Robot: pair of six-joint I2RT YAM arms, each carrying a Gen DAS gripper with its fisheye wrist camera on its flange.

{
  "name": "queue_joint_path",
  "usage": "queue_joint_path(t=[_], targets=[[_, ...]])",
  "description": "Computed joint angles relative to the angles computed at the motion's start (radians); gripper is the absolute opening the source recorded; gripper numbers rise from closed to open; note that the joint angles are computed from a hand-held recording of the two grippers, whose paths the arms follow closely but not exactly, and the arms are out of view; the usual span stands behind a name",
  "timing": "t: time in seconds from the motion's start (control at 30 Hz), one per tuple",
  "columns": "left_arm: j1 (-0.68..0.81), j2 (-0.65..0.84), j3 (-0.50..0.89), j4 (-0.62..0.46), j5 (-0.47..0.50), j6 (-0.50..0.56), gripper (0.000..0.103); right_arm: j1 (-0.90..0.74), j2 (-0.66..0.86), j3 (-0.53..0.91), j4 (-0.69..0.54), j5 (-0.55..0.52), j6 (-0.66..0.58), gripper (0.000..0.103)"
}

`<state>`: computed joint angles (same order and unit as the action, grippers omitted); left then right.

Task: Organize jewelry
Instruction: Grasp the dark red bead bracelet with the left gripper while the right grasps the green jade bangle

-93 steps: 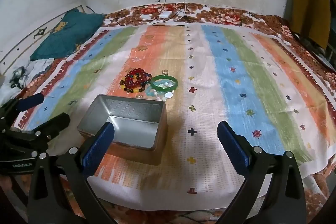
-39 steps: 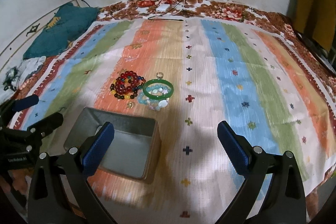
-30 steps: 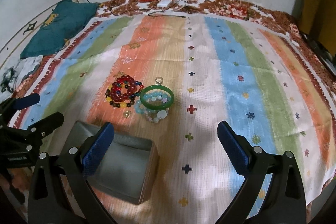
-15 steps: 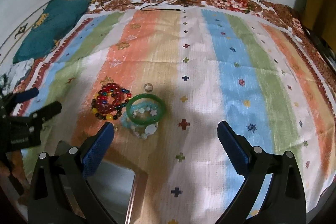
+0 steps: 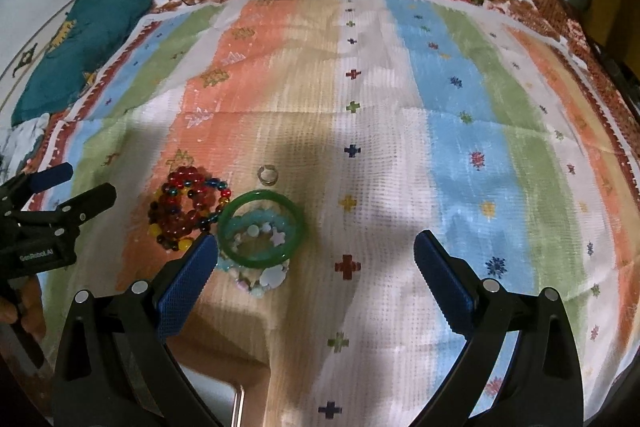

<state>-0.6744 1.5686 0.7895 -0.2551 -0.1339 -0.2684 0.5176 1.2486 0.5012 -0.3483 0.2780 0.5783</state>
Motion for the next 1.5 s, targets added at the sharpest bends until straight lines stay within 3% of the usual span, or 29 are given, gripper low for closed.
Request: queue_joint_path(t=[0.17, 0.33, 0.4, 0.63, 0.87, 1.1, 1.17, 1.2, 1.33, 1.4, 1.5], targets=[[0.009, 0.062, 0.038, 0.013, 0.022, 0.034, 0.096, -0.052, 0.093, 0.017, 0.063, -0.064, -0.038, 0.099], [0.028, 0.151, 0.108, -0.030, 0.071, 0.034, 0.077, -0.091, 0.185, 0.041, 0.113, -0.134, -0.066, 0.098], [0.026, 0.182, 0.131, -0.040, 0.070, 0.046, 0.074, -0.105, 0.218, 0.052, 0.122, -0.158, -0.070, 0.086], [0.033, 0.258, 0.183, -0.054, 0.086, 0.058, 0.056, -0.154, 0.295, 0.069, 0.153, -0.205, -0.082, 0.075], [0.034, 0.322, 0.231, -0.057, 0.083, 0.076, 0.047, -0.187, 0.362, 0.091, 0.182, -0.261, -0.092, 0.050], [0.006, 0.362, 0.249, -0.042, 0.067, 0.105, 0.037, -0.185, 0.412, 0.121, 0.183, -0.240, -0.113, 0.040], [0.004, 0.366, 0.256, -0.044, 0.078, 0.111, 0.020, -0.188, 0.419, 0.124, 0.184, -0.243, -0.123, 0.036], [0.008, 0.371, 0.262, -0.053, 0.095, 0.109, 0.015, -0.186, 0.424, 0.132, 0.173, -0.236, -0.126, 0.028], [0.005, 0.366, 0.256, -0.046, 0.095, 0.109, 0.013, -0.176, 0.427, 0.132, 0.173, -0.232, -0.147, 0.020], [0.011, 0.363, 0.257, -0.055, 0.105, 0.103, 0.013, -0.177, 0.417, 0.133, 0.170, -0.243, -0.145, 0.010], [0.021, 0.342, 0.251, -0.064, 0.122, 0.097, 0.013, -0.168, 0.391, 0.130, 0.157, -0.239, -0.148, 0.007]])
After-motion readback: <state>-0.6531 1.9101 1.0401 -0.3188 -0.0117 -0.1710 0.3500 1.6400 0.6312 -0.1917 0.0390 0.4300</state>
